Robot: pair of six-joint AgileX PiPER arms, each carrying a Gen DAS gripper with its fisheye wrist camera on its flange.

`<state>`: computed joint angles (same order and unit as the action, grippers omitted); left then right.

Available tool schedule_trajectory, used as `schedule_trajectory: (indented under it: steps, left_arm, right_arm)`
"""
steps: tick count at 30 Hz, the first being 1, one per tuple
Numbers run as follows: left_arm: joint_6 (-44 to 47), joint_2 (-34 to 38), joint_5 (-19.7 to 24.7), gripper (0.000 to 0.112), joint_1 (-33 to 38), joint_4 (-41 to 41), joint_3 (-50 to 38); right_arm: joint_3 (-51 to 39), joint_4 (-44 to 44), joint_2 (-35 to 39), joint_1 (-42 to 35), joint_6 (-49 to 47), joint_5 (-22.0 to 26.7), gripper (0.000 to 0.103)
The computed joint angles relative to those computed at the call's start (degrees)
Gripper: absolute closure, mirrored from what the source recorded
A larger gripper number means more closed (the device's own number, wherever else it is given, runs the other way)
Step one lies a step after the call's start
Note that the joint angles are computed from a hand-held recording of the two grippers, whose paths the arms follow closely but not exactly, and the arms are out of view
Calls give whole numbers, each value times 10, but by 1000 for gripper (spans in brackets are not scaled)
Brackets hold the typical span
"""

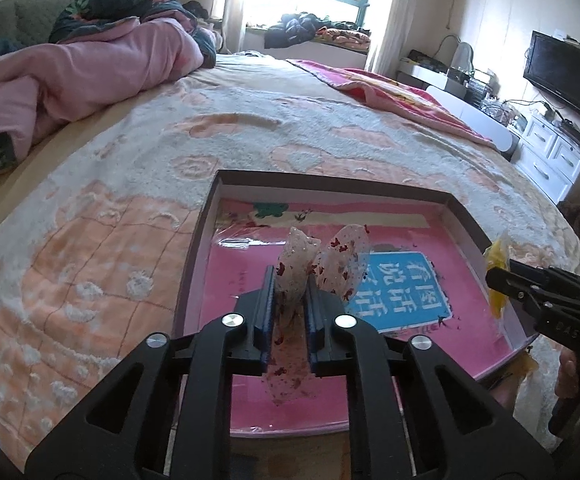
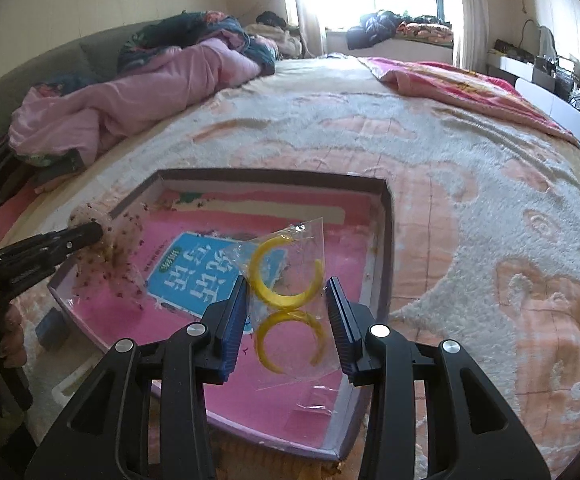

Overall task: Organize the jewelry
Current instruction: 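Carry the bow into the tray with the left tool while the right tool drops the bangles in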

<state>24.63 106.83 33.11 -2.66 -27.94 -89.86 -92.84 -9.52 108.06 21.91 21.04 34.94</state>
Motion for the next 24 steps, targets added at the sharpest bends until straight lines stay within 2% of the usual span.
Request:
schedule_trajectory:
  steps: [3, 5, 9, 11, 14, 16, 19, 24]
  left_arm:
    - [8, -10, -8, 94, 4, -4, 16]
    - [18, -16, -9, 83, 9, -17, 23]
    - [35, -32, -25, 75, 14, -27, 48]
    - [53, -46, -34, 66, 18, -44, 67]
    - [75, -64, -46, 62, 21, -61, 89]
    - [91, -79, -52, 52, 24, -77, 105]
    - [113, -98, -55, 49, 27, -98, 126]
    - [145, -141, -64, 37, 28, -124, 164]
  right_arm:
    - [-5, -1, 8, 0, 2, 4, 65]
    - [-4, 0, 10, -1, 3, 4, 65]
    - [0, 1, 14, -4, 9, 2, 64]
    - [5, 9, 12, -8, 7, -2, 63]
    - [23, 15, 0, -11, 10, -18, 52]
    - [32, 11, -9, -9, 20, -24, 47]
    - [61, -7, -36, -3, 46, -46, 38]
    - [105, -117, -83, 28, 140, -68, 29]
